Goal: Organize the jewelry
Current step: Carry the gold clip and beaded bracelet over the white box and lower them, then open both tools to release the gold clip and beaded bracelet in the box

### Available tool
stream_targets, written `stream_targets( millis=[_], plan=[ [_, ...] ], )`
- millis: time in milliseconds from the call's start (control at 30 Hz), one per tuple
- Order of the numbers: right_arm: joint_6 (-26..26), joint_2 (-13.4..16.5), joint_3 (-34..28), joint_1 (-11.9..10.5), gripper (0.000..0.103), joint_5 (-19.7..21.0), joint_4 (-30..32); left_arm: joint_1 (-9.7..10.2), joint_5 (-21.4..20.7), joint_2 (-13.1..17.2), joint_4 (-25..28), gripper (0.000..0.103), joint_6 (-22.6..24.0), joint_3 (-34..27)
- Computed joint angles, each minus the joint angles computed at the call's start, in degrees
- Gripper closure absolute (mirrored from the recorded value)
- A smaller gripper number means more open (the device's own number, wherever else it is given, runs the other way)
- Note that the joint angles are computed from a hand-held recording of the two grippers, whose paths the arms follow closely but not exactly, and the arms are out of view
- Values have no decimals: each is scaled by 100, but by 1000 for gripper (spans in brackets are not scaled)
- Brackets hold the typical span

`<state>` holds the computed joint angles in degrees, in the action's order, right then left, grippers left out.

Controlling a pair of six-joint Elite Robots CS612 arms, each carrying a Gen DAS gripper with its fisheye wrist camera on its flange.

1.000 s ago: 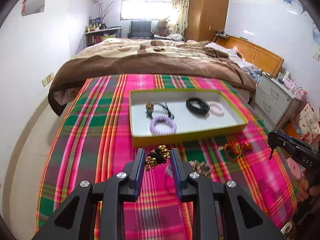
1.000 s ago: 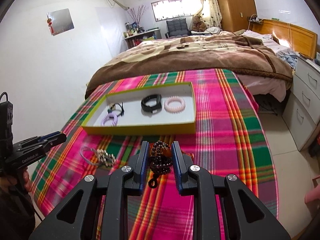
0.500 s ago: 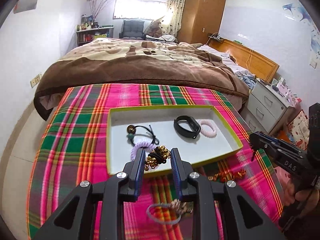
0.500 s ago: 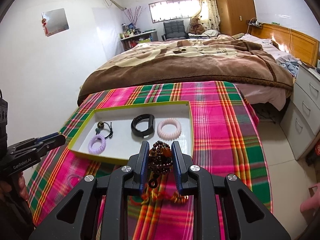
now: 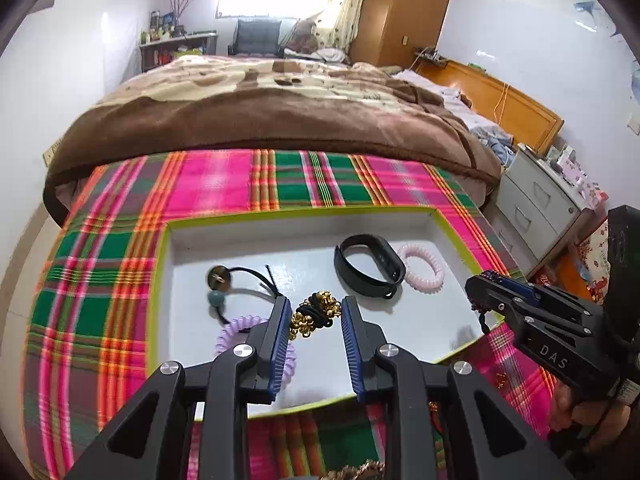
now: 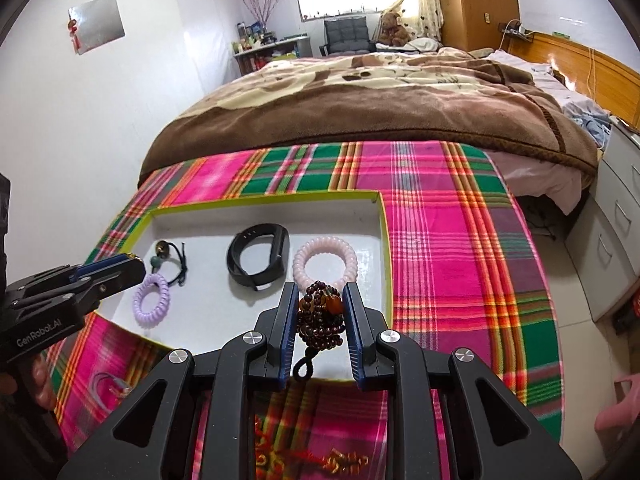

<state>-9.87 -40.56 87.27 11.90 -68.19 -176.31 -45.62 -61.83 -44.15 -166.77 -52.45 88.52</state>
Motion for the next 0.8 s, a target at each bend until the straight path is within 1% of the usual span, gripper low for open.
stream_targets(
  millis=[167,300,400,533,600,700,800],
  plan=[
    [-49,93,-140,20,80,-134,226,64,-258,144,116,77,-15,-165],
    [-89,130,-184,27,80,-159,284,84,-351,219,210,77,-9,-259],
    [-183,140,-182,53,80,-257,244,62,-242,239,414,77,6,-316],
    [-235,143,-182,68,79,-290,222,87,-370,258,419,77,-50,-332],
    [-253,144,-175,73,79,-336,190,89,-340,264,549,77,-108,-360],
    [-266,145,-169,80,79,-350,172,95,-374,267,527,77,-101,-349],
    [-298,163,-200,97,79,-414,162,89,-349,272,618,77,-113,-371]
  ],
)
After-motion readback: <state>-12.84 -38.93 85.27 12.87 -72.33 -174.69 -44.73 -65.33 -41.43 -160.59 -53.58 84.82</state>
